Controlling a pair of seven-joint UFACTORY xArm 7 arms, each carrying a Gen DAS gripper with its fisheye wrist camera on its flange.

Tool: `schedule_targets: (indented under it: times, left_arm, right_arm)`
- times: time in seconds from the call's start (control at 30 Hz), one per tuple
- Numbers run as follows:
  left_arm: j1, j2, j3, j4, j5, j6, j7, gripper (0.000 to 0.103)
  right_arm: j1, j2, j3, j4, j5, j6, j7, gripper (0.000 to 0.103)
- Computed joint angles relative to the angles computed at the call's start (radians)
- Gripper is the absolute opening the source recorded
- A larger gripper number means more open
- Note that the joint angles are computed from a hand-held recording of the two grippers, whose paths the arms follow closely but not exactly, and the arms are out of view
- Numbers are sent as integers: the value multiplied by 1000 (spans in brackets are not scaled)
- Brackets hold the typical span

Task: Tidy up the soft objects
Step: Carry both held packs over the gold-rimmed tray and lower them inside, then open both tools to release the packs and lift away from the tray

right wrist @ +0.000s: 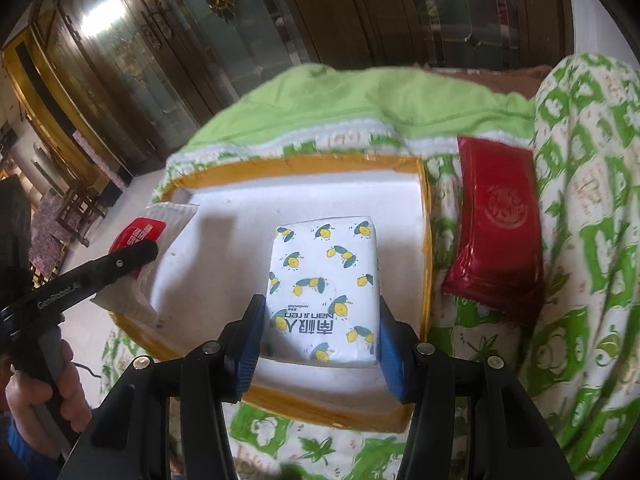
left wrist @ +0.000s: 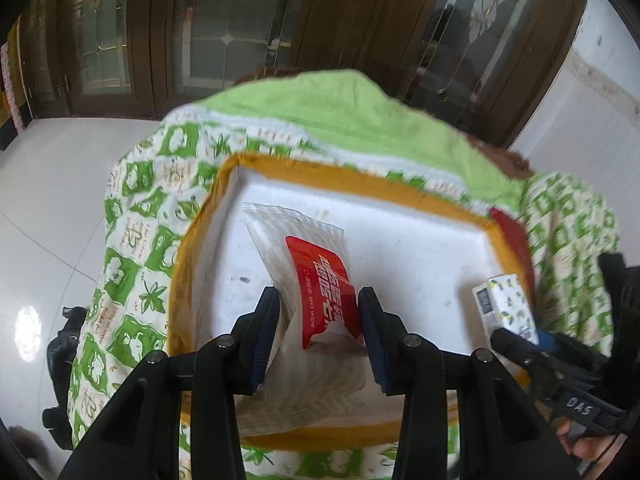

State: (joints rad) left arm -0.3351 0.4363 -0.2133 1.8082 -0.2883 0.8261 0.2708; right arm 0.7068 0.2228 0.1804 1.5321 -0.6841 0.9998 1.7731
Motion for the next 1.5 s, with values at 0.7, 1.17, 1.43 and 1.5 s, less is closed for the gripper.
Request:
schedule_targets:
  times: [0.7, 1.17, 1.43, 1.5]
  left_arm:
    - [41, -76, -9, -120, -58, -56, 53, 86]
    - [74, -476, 46, -573, -335, -162, 263, 99]
    - [48, -671, 129, -842, -339, -207, 247, 99]
    - [41, -714, 147, -893, -334, -218, 245, 99]
  right_arm:
    - [73, 91, -47, 98, 0, 75, -93, 75]
    - [178, 63, -3, 142, -239, 263, 19, 102]
    - [224, 35, 36, 112, -239, 283, 154, 102]
    - [230, 34, 45, 106, -226, 283, 181, 102]
